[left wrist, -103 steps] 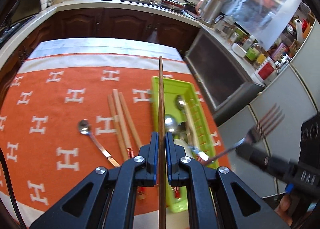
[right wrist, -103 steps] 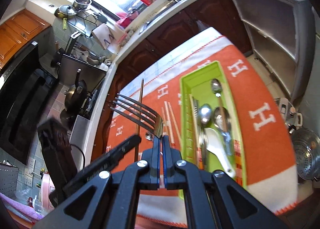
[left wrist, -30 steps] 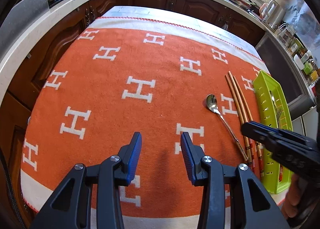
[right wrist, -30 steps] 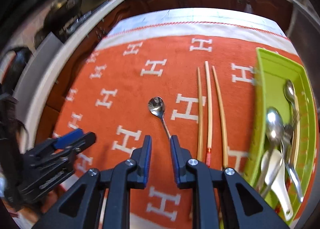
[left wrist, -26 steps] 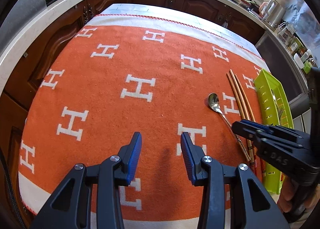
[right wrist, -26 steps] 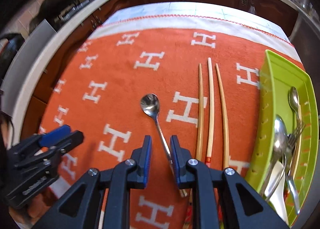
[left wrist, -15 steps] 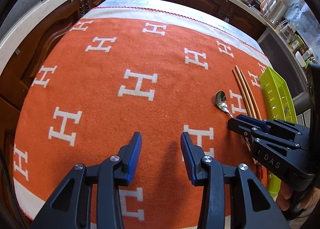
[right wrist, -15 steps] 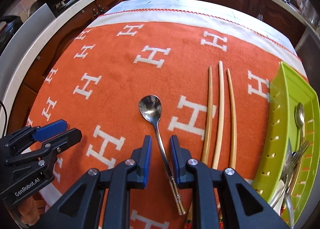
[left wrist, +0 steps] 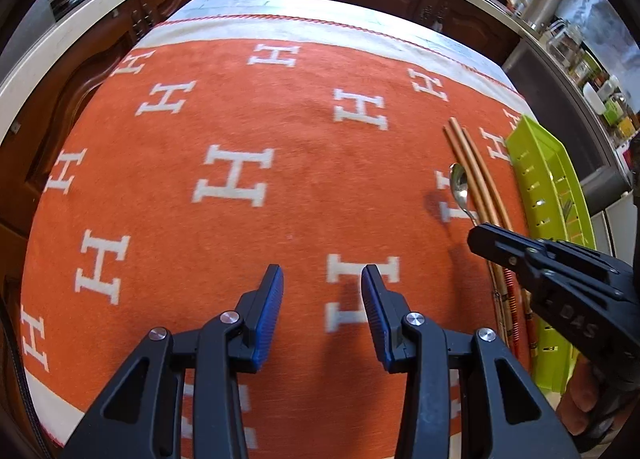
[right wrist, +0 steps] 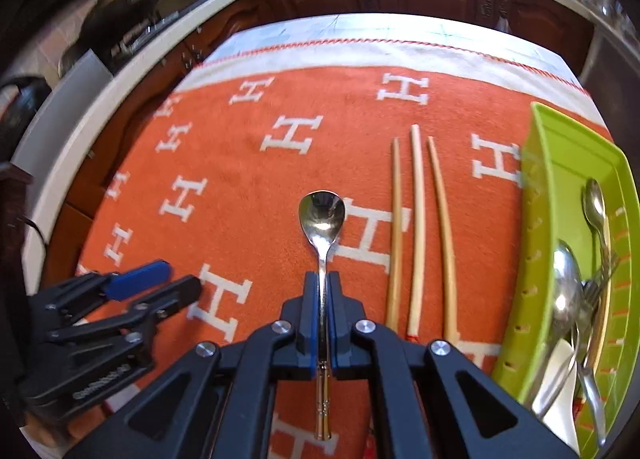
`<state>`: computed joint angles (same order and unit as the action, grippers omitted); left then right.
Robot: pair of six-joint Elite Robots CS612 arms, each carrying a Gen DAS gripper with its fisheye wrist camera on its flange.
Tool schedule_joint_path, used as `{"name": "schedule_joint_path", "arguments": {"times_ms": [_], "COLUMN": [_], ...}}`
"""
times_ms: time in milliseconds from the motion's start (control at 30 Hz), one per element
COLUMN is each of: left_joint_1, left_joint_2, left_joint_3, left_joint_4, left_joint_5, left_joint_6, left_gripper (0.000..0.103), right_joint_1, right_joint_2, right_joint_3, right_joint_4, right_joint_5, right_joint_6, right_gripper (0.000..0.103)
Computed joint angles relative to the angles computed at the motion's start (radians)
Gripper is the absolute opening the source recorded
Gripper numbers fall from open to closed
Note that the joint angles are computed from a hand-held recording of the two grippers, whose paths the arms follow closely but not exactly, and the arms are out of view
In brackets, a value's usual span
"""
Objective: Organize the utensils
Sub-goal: 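Grasp the small metal spoon on the cloth with the right tool, then lower the spoon into the green tray with the right tool and release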
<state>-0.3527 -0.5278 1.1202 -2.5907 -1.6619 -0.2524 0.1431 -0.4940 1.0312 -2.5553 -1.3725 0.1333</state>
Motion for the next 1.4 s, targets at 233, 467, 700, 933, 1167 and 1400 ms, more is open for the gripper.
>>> {"name": "schedule_joint_path", "arguments": {"times_ms": [233,467,700,933,1167,1400], "left_joint_1": [-0.016,-0.042,-0.081,-0.107,-0.124,-0.119], "left_joint_2": [0.025,0.065,0.079,0.075,0.068,0.067], "left_joint_3": [-0.064,-0.148,-0.168,-0.148,-0.132,-0.129], "left_joint_4": [0.023,0.067,0.101,0.060,0.032,0.058], "left_joint_5": [-0.091,-0.128,-0.014,0.109,0.206,0.203], "left_joint_6": [0.016,0.006,0.024,0.042,0.066,0.051], "left_gripper": [0.039,0.039,0.039,0.039,0.040,0.041], "right_joint_1": [-0.037,-0.077,-0.105,-0.110,-0.113,-0.111], "right_joint_2": [-0.089,-0.159,-0.180,-0.184,-0.180,-0.183], "right_joint_3": [0.156,0.284,0.347,0.368,0.362,0.371], "right_joint_4": [-0.173,-0.323,-0.363,-0.350,-0.302,-0.328], "right_joint_5": [0.067,0.031,0.008,-0.045,-0.074,-0.086], "right_joint_6": [0.086,0.194,0.254,0.258,0.271,0.260], "right_gripper": [0.004,0.004,0.004,0.004,0.004,0.004]}}
